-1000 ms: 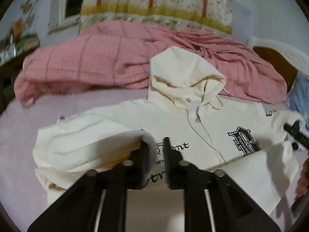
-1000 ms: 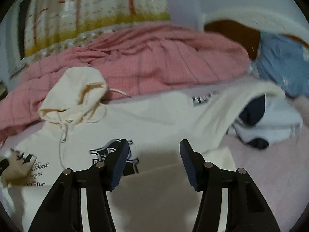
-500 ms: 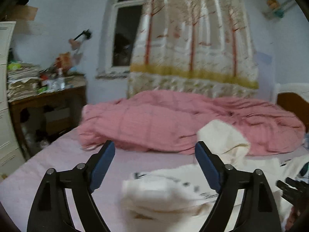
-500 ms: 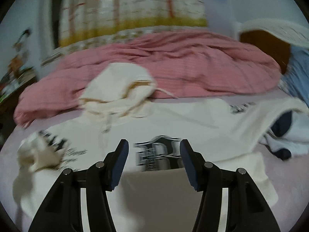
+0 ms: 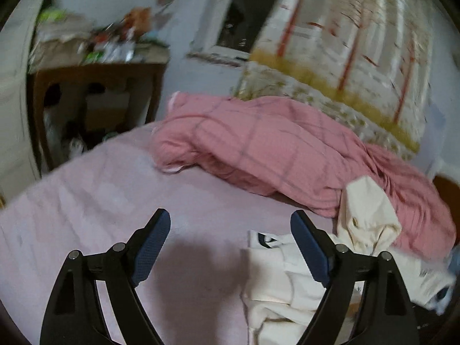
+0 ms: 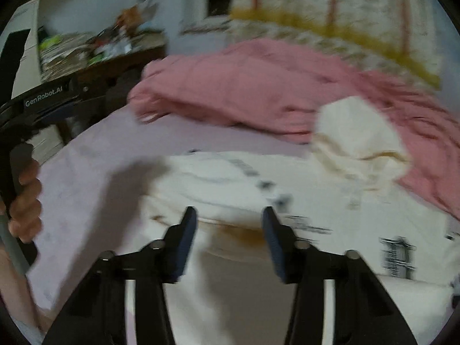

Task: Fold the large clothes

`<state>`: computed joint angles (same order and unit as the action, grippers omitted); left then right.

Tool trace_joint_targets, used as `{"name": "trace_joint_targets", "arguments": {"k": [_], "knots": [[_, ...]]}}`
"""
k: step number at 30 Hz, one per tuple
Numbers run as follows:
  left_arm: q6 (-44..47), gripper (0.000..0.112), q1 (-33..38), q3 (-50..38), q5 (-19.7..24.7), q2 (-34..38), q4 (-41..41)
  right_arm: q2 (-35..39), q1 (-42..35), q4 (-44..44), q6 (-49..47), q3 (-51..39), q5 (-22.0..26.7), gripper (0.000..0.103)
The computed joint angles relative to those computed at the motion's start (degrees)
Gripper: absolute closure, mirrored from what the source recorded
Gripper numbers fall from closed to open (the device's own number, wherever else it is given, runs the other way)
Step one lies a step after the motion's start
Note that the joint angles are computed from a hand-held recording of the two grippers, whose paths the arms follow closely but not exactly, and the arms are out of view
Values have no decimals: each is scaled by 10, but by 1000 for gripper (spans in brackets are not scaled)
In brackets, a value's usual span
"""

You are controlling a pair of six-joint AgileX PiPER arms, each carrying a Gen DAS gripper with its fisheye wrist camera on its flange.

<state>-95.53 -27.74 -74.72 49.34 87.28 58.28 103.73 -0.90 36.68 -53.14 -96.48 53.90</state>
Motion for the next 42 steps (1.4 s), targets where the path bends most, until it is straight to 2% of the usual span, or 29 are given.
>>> {"name": "trace_joint_targets", "arguments": {"k": [2, 7, 11, 14, 15, 16, 17, 18, 20, 21, 23, 26, 28, 30, 33, 35, 36, 37, 38, 39, 40, 42], "knots": [[-29, 28, 16, 32, -22, -25, 1, 22, 45, -31, 40, -26, 6, 59], [-79, 28, 21, 70, -37, -58, 30, 59, 129, -124, 115, -45, -44, 59], [-78, 28, 14, 61, -17, -48, 36, 112, 161, -161, 160, -92, -23, 59], [-65, 28, 16, 48, -15, -34, 29, 122, 188, -236, 196, -75, -82, 59], [-61, 28, 15, 44, -14, -30, 28, 122, 189, -245, 199, -65, -100, 63], [-56, 28, 11, 37, -10, -25, 29, 121, 186, -239, 193, -57, -111, 92], [-52, 28, 5, 31, -2, -18, 34, 108, 178, -215, 177, -29, -146, 94], [-42, 30, -1, 21, 9, -10, 36, 75, 163, -169, 138, 22, -203, 94], [-28, 33, -8, 4, 18, 8, 37, 28, 140, -73, 35, 94, -290, 94], [-18, 34, -7, -4, 13, 14, 28, 11, 125, -56, 13, 109, -308, 94], [6, 34, -11, -23, 14, 31, 17, 1, 81, -2, -48, 99, -283, 94], [59, 34, -40, -95, 100, 90, 19, -8, 33, 40, -125, 102, -316, 94], [100, 37, -47, -141, 132, 129, 3, 16, -7, 37, -139, 76, -333, 94], [146, 41, -44, -188, 148, 170, -26, 58, -47, 6, -85, 15, -299, 94], [202, 41, -42, -270, 190, 249, -46, 123, -118, 25, -58, -77, -238, 94], [210, 41, -36, -288, 180, 277, -59, 164, -162, 45, -54, -132, -199, 94], [211, 41, -26, -276, 146, 276, -69, 179, -176, 51, -53, -149, -189, 94], [210, 41, -10, -255, 89, 269, -97, 195, -191, 55, -49, -166, -179, 94], [219, 41, 11, -243, 32, 265, -147, 212, -198, 47, -37, -190, -165, 94], [236, 43, 35, -228, -25, 267, -204, 239, -209, 31, -15, -229, -130, 94], [258, 50, 51, -219, -59, 273, -244, 264, -218, 20, 3, -270, -87, 94], [272, 53, 61, -230, -64, 298, -269, 334, -243, 19, 37, -383, 18, 91]]}}
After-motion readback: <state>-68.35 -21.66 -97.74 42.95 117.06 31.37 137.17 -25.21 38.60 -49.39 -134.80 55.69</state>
